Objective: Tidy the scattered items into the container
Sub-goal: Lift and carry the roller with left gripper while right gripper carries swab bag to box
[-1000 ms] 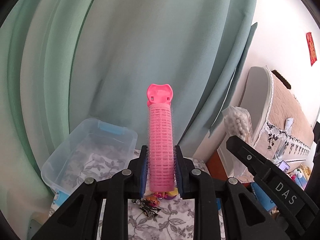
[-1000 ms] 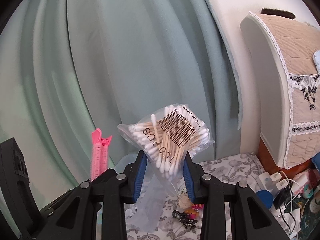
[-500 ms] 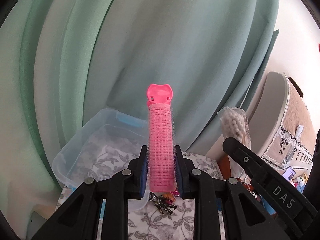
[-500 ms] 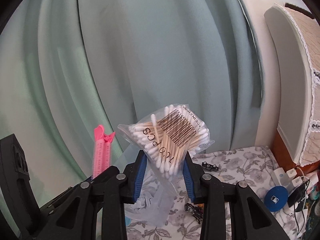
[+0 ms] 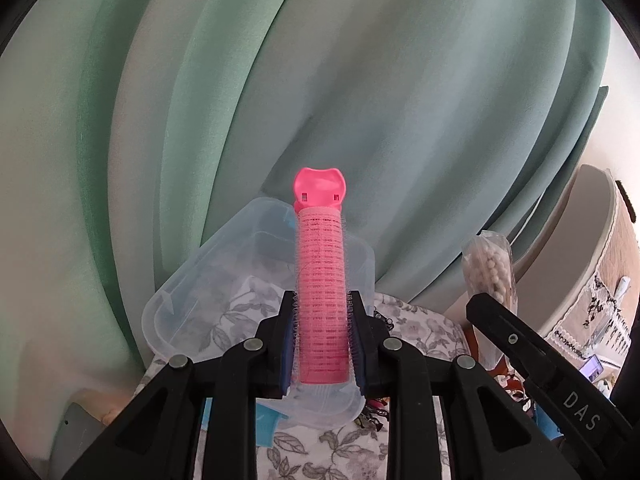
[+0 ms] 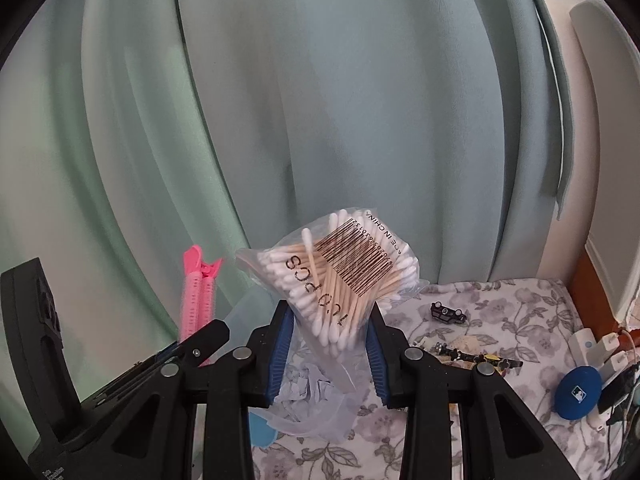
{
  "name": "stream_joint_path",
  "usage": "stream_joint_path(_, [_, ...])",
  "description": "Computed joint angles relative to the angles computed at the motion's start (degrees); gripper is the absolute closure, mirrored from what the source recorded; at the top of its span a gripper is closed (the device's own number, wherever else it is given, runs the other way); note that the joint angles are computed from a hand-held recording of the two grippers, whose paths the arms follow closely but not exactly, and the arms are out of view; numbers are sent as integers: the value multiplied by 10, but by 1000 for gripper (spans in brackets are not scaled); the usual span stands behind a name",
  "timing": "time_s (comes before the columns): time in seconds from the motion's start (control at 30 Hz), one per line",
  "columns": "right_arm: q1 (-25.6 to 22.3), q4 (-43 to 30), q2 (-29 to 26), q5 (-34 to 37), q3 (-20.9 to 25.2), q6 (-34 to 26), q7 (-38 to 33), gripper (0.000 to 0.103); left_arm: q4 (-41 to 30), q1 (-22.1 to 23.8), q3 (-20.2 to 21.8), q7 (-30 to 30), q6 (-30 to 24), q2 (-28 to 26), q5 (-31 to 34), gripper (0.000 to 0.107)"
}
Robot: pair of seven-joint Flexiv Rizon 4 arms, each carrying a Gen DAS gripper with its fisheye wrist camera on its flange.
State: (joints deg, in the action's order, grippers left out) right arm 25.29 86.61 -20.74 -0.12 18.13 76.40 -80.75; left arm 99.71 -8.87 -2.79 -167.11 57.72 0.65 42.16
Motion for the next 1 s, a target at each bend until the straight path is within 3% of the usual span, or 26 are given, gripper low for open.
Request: stream_joint_path(1.0, [22,-65,-70,45,13,-123,-47,65,65,20,41,48,56,-30,-101,82])
